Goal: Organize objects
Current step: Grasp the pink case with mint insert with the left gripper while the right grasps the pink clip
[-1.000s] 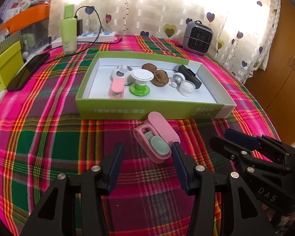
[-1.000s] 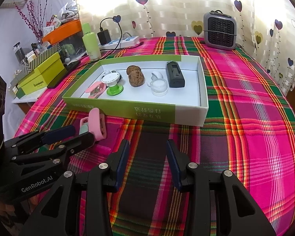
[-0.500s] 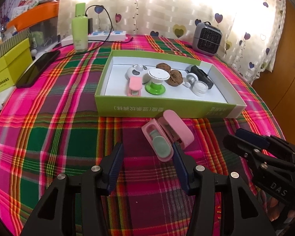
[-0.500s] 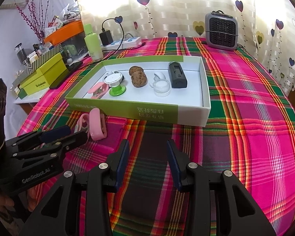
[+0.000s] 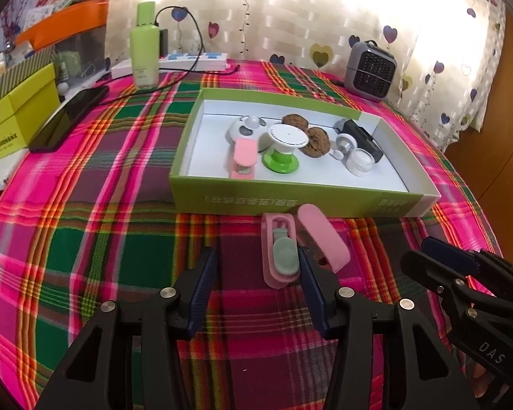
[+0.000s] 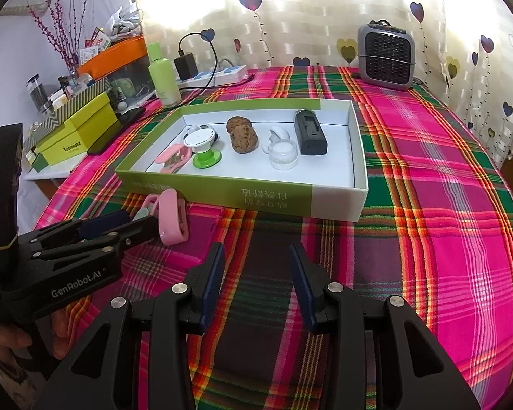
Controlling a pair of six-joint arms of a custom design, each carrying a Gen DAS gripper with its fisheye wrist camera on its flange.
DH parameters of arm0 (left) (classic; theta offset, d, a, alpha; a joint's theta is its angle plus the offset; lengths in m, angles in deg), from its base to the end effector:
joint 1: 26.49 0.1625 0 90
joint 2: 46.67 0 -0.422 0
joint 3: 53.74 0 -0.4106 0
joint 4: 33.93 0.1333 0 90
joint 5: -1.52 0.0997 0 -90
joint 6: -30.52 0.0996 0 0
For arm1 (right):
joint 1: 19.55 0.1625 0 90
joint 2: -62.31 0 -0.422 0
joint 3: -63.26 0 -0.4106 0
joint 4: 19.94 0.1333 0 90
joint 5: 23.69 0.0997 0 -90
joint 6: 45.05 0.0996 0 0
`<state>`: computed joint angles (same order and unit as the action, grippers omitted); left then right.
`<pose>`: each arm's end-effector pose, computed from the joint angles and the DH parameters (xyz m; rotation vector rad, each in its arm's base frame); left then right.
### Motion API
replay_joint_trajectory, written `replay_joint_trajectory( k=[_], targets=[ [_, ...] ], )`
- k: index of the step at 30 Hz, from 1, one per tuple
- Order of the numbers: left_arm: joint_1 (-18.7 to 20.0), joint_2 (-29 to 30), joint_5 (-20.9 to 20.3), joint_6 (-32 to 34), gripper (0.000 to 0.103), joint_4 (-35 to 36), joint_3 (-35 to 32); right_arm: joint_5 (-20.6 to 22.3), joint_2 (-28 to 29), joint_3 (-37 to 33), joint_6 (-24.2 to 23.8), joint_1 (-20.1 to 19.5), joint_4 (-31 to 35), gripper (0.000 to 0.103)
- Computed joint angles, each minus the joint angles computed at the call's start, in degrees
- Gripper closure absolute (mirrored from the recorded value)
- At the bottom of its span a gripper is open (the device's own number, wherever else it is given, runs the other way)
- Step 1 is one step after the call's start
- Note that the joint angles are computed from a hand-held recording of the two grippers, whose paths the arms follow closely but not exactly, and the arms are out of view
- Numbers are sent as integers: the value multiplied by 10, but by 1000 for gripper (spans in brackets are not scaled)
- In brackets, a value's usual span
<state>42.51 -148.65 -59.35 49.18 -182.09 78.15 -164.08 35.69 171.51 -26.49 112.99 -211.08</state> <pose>0.0273 -0.4361 0.3411 0.7138 2.4748 -0.6603 0.4150 -0.3686 -0.0812 0.3070 -2.3751 0.9242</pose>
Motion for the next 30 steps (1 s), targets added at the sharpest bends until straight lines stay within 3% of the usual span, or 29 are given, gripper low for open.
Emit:
replay_joint_trajectory(
  k=[3,21,30],
  targets=[
    [3,-1,2,3,62,-1,-1,3,2,-3,-4,1,-1,63],
    [-7,29,21,31,63,-19,-10,2,6,-12,-2,3,16,63],
    [4,30,13,27,86,-18,-17,6,13,-29,-11,6,32,63]
  ],
)
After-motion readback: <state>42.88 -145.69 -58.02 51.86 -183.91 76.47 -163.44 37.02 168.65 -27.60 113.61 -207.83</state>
